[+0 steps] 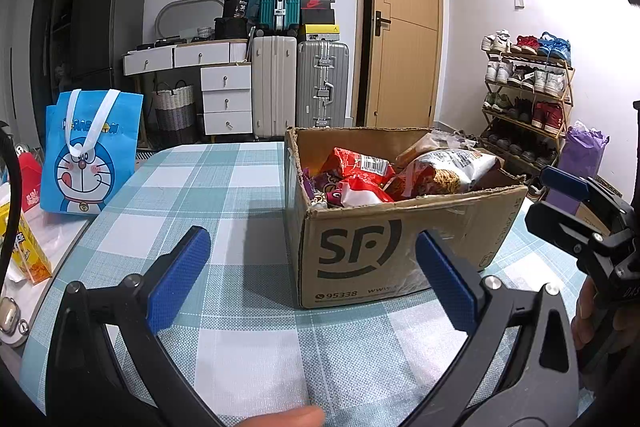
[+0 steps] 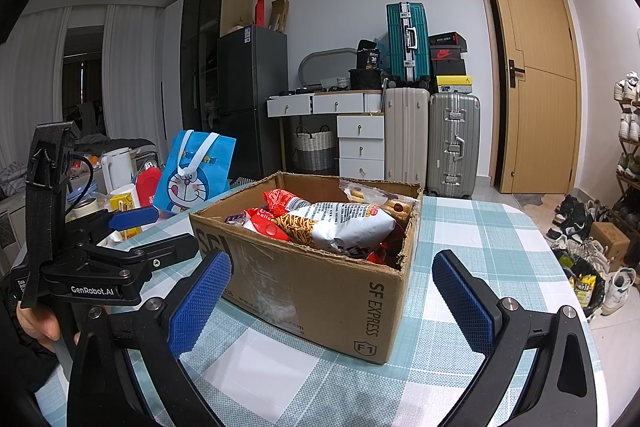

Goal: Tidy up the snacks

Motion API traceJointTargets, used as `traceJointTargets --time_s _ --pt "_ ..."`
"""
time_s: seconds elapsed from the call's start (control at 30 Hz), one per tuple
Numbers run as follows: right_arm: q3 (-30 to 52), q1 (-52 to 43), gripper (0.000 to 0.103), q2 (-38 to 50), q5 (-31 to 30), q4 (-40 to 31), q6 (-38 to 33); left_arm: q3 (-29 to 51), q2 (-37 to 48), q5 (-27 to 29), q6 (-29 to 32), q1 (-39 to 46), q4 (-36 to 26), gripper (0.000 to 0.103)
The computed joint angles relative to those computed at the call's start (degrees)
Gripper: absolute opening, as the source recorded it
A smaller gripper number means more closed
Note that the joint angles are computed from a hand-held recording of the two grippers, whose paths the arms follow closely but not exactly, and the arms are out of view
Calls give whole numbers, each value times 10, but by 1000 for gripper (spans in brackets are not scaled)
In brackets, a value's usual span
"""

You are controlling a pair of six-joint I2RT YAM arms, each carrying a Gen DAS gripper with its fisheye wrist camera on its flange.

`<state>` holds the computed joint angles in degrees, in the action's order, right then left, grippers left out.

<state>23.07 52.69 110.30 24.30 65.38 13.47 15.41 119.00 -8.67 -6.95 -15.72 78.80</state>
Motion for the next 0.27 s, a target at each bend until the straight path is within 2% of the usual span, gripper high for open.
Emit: traceJointTargets --time_s 0.27 --pt "0 0 103 0 0 -1 0 1 2 0 0 0 2 102"
